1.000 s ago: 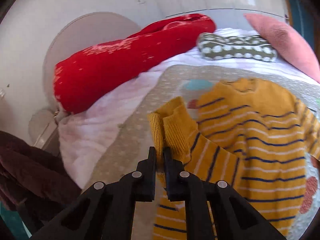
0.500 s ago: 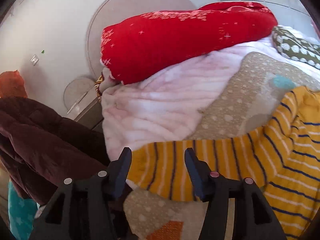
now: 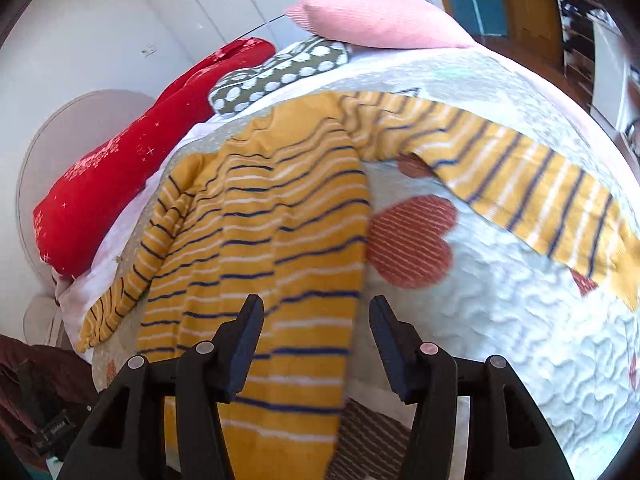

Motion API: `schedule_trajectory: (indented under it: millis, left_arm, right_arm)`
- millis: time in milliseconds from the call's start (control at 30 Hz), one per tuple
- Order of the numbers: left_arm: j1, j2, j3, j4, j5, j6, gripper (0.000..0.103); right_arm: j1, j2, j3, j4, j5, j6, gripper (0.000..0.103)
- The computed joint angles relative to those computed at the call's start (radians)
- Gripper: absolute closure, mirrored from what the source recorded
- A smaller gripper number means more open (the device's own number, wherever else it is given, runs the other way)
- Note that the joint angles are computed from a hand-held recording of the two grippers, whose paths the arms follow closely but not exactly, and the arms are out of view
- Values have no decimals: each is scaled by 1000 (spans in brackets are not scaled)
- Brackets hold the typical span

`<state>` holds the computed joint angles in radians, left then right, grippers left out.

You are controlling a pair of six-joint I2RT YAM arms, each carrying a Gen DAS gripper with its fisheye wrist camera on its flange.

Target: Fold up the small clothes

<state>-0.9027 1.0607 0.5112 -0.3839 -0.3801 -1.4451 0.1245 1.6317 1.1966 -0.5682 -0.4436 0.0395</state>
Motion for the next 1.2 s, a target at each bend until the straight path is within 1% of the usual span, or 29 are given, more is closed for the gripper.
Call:
schedule_trajectory:
  millis: [33,100,200,267,333,400,500,567,600,633,667,700,733,833,900,967,1100,1200]
  left_arm:
    - [3,35,5,36,16,9,18]
    - [6,95,34,62,35,24,18]
    - [4,160,80,62,34,43,18]
    - [11,191,103,69,50,63,18]
    - [33,204,107,96,92,88,18]
    - [38,228,123,98,109,95,18]
    - [60,257,133,146,162,127,19]
    - [80,288,157,148,198,146,43]
    - [91,314,183,121,215,155,73]
    - [103,339,213,77,226,156,87]
    - [110,341,218,65,233,151,88]
    - [112,320,204,74,238,137,91]
    - [106,295,196,73,229,123,92]
    - [44,232,215,7,148,98,92]
    - [-13,204,240,-52,88,77,92]
    - [-63,189,259,-97,52,51,92]
    - [-148,194,270,-160,19,-9,92]
    - [-152,196,243,-161,50,-27,91]
  right_arm:
    - [-39,-11,-26,-6,-31,-25,44]
    - [-101,-19,-73,-14,-95,-81,44]
    - [-144,-38,-154,-14,-198,-149,44]
    - [-136,-49,-193,-9,-248,-167,44]
    - [-112,-64,-226,9,-256,-171,44]
    - [-87,-84,-262,46,-240,-163,44]
    - [-66,-102,-301,89,-247,-136,44]
    - [-47,-111,-317,115,-241,-118,44]
    - [-32,-117,-329,138,-229,-107,44]
    - [-16,-120,-338,158,-213,-103,45]
    - [2,-116,-340,173,-196,-99,59]
    - [16,-113,-339,177,-176,-93,72]
    - [23,-109,-330,164,-169,-90,86]
    - [-4,-146,-331,152,-217,-84,89]
    - [-20,-185,-333,125,-224,-102,91]
    - [-40,-217,-338,84,-231,-132,92]
    - [-108,-262,-379,-4,-259,-218,94]
    - [-154,-280,-423,-27,-251,-270,93]
